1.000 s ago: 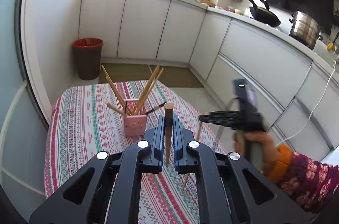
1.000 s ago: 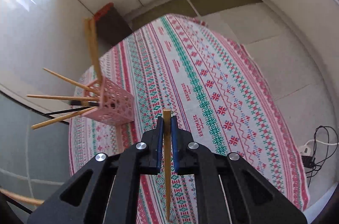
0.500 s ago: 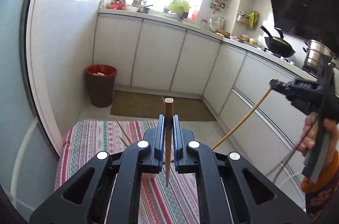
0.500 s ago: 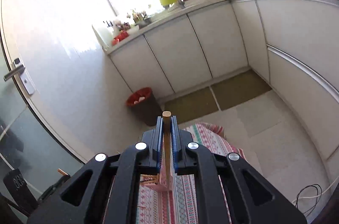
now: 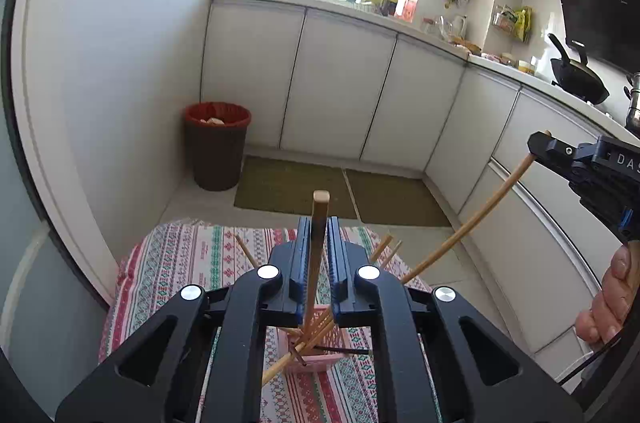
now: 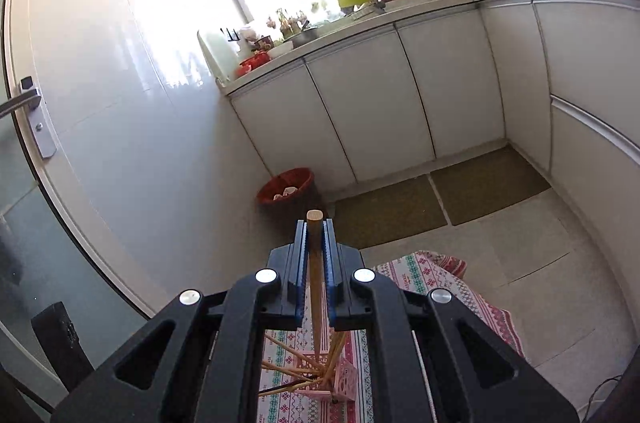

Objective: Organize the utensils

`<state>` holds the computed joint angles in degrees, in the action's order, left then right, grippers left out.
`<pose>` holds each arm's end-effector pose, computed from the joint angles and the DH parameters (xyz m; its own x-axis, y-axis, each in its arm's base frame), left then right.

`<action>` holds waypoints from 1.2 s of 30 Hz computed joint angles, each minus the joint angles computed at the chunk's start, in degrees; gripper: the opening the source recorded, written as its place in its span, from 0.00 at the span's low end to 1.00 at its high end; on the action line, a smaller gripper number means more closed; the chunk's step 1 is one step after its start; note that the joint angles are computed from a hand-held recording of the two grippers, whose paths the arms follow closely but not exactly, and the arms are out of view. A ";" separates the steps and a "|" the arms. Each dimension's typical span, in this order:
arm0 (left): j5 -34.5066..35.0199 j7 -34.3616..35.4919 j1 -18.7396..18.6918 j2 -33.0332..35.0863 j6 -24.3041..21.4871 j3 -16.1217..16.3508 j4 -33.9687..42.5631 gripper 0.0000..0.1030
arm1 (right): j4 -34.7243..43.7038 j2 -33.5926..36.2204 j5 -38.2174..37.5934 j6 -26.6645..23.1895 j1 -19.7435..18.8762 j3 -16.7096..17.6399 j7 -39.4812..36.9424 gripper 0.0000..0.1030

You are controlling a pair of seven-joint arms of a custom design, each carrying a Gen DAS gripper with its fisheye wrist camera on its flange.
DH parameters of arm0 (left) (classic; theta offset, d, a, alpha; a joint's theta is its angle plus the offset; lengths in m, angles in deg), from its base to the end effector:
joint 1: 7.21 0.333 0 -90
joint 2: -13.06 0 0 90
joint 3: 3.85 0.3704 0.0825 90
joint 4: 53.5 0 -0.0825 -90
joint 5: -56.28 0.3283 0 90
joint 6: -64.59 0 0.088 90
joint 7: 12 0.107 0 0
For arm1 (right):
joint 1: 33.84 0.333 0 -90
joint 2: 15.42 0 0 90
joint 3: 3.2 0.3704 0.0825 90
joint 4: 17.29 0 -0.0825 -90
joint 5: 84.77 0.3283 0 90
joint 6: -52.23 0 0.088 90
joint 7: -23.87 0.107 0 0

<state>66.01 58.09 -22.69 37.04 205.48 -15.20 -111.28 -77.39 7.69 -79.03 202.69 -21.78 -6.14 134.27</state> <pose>0.6212 -0.2606 0.7907 -0.2406 -0.9477 0.2100 -0.5447 -0.0473 -0.8373 0.6599 0.1159 0.8020 0.0259 -0.9184 -0.3948 -0.4287 0.3466 -0.8343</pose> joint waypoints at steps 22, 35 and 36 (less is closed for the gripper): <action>5.58 -14.53 4.66 -9.89 9.92 2.32 -13.55 0.66 | -8.10 0.70 -5.94 2.86 5.67 -1.40 1.80 0.33; 18.42 -20.03 0.49 -13.59 5.57 3.50 -15.54 0.93 | -25.15 -13.39 -26.46 7.92 9.36 -6.92 18.45 0.67; 20.77 -21.55 -0.22 -14.25 4.75 3.59 -16.30 0.93 | -26.43 -14.53 -28.72 7.55 9.35 -6.93 20.39 0.72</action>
